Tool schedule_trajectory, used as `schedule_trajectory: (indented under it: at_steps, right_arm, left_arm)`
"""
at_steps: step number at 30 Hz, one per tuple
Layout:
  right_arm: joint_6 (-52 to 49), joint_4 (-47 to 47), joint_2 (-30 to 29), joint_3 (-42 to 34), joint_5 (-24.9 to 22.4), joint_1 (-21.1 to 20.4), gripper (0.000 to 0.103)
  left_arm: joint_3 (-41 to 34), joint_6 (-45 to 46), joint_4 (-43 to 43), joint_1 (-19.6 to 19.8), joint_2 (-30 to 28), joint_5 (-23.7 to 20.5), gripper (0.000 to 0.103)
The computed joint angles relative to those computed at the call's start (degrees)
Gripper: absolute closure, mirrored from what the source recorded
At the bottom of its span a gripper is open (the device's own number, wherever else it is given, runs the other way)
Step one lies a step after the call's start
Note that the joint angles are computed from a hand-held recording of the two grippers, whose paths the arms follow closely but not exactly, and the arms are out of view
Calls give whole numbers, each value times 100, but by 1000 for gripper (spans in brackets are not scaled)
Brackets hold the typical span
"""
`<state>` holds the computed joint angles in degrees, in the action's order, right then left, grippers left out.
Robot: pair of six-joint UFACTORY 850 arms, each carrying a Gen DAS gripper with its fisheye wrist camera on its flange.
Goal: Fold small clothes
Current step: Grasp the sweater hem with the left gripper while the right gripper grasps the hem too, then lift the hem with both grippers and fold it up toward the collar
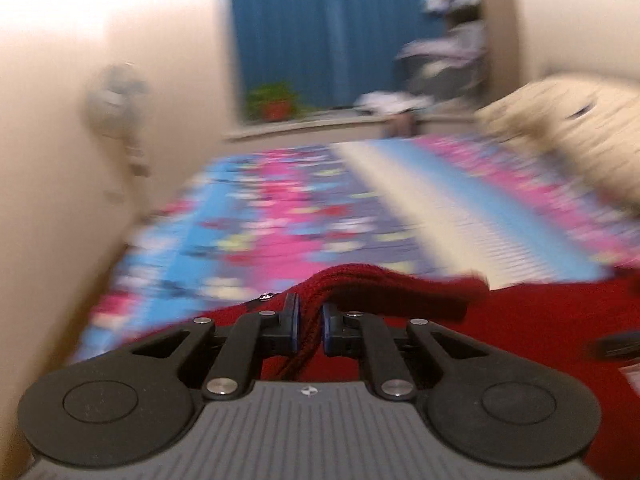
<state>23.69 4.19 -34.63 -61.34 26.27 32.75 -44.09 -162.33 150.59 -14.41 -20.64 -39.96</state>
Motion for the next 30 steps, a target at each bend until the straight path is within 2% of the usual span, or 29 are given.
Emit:
schedule_trajectory:
  at_steps: [2,3,4,5,7,9,12,14,15,16,17,18,19,21,22,23,24,26,27,28,30]
  right_arm:
    - [-68,340,-71,-36,-19,-39,57]
    - [-98,520,-108,-58,-41,-58,57]
    - [-78,620,-136,-76,-70,-84,57]
    - [-104,772,-173,-107,-128,-108,58]
    - [-482,1289,-229,-156,-247,-134,57]
    - [-796,1571,-279,-197,-321,-148,57]
    - [-594,1249,-426,-340,-479,-185,58]
    - [-485,1056,-532,-434,-655,-191,59]
    - [-744,1222,-587,-500,-789,-155,59]
    - [-1111,1455,-637,-557,-929,-111,59]
    - [-1418,1589,-705,-623,-1051,-68,59]
    - [-1612,1610,-782,-695,-1174,-29,59]
    - [-1897,1784,-857,-763,-1258,19,59]
    - [-2912,2646,-917,-777,-1078,150,61]
    - [-3346,2892,-940,-806,-970,220,76]
    - [-3540,2927,-954,-783,-765,282,85]
    - [-3494,2858,-939,-710,-553,303,99]
    - [-2683,2189,-725,-591,-481,220,101]
    - [-2333,1885,-562,-483,-249,168,101]
    - [-2222,1681,-436,-361,56,123,101]
    - [-2720,1992,-304,-183,693,107,101]
  left_arm:
    - [-72,-904,837,-152,-170,529,83]
    - [-125,-1085,1087,-209,-260,902,66]
    - [-108,-1026,1121,-267,-300,1129,57]
    - [52,-728,967,-348,-255,1127,57]
    - [635,-599,1022,-352,103,842,57]
    - [1067,-684,927,-199,512,816,57]
    - [1550,-241,48,-66,1109,583,57]
    - [1793,-177,-180,34,1185,-239,54]
    - [1909,-310,-217,95,1110,-615,54]
    - [1902,-261,-480,110,1024,-752,54]
    - [1789,-68,-866,160,948,-648,54]
    - [1700,-113,-1013,235,939,-530,54]
    - [1705,-358,-920,283,939,-626,54]
    - [1606,-419,-867,388,860,-660,54]
    - [1548,-311,-950,411,819,-632,54]
    - [1518,-304,-942,447,789,-598,54]
    - [1476,-349,-920,459,754,-554,54]
    - [1447,-477,-818,508,744,-441,54]
    - [1421,-545,-728,560,739,-365,54]
    - [1362,-616,-639,605,704,-286,54]
    - [1275,-756,-462,680,614,-156,54]
